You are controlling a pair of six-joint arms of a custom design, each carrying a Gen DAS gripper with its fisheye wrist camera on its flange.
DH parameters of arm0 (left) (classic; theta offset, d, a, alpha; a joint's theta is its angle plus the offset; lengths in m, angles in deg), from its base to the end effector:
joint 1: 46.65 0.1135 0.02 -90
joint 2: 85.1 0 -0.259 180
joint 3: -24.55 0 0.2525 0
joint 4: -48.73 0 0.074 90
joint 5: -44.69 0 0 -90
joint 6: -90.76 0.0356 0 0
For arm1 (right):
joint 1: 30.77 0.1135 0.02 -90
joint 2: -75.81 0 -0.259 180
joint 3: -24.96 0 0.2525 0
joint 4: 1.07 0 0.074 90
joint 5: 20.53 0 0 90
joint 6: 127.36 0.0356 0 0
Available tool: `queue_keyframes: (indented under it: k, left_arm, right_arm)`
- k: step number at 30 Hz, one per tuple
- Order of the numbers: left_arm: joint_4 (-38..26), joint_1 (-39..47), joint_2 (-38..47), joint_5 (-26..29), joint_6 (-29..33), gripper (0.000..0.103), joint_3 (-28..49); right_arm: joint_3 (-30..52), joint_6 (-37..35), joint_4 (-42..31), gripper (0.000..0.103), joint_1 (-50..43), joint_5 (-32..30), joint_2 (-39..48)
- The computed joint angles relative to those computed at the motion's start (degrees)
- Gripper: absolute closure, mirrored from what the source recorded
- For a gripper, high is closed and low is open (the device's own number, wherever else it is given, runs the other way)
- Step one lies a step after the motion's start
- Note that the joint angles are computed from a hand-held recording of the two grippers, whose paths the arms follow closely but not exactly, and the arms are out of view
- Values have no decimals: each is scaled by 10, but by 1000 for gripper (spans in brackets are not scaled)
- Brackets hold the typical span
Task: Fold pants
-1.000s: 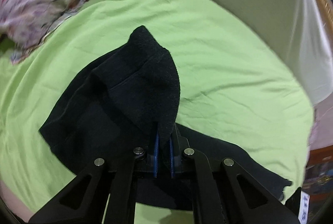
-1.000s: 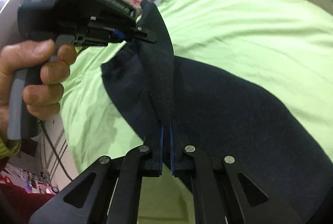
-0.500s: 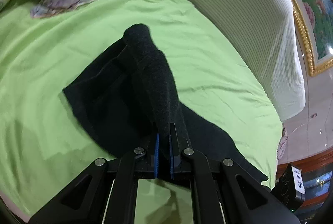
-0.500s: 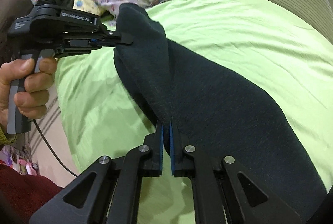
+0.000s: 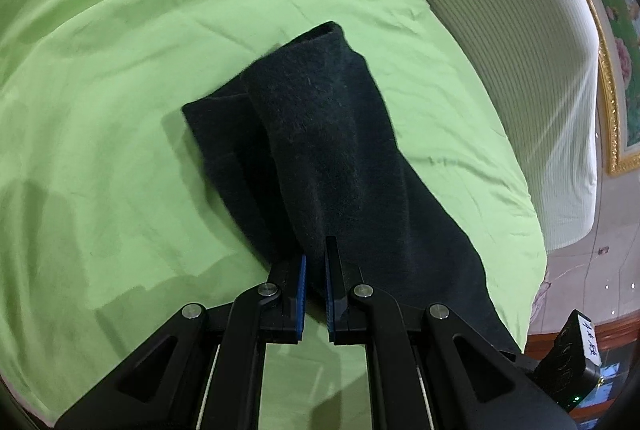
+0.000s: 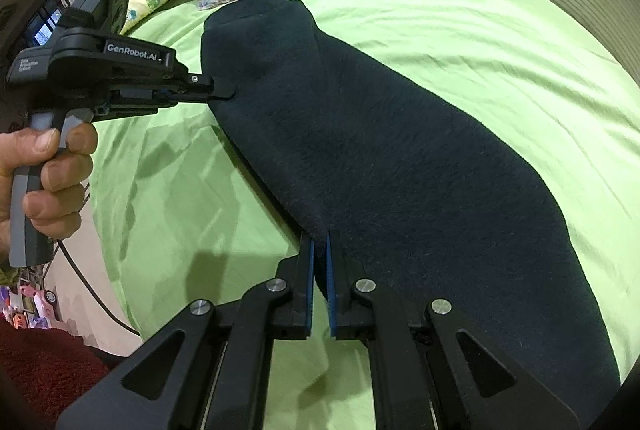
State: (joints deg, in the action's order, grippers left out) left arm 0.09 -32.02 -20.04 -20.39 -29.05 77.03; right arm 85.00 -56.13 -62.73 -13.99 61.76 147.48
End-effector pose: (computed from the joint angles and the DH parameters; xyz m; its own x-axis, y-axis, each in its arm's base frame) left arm 0.2054 0.0381 0.2002 -0.7195 -0.6538 -0.2342 -0.4500 0.6958 -0.5598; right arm 0.2067 0.0673 0.2038 -0.7643 -0.5635 -0.3136 -0.6009 0.7988 0.0291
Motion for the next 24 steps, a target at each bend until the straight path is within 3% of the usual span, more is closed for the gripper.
queue_keyframes:
  k: [4, 8, 11, 15, 17, 20, 24]
  left_arm:
    - [-14, 5, -4, -4, 15, 95, 2]
    - [-41, 14, -10, -7, 21, 85, 15]
    - [-63, 25, -10, -11, 19, 71, 26]
    - [-96, 37, 7, -25, 21, 45, 51]
    - [-100, 54, 14, -13, 18, 44, 58]
    - [-109, 58, 46, -23, 18, 32, 85]
    - [-122, 64, 106, -30, 17, 30, 118]
  right_arm:
    - [11, 14, -7, 91, -1, -3, 25]
    - [27, 23, -26, 81, -18, -42, 42]
    - [37, 25, -39, 72, -28, -74, 36]
    - [63, 37, -53, 72, -67, -115, 36]
    - [87, 44, -52, 72, -103, -130, 46]
    - [131, 59, -39, 72, -161, -128, 81]
    - [198, 86, -12, 72, -227, -125, 166]
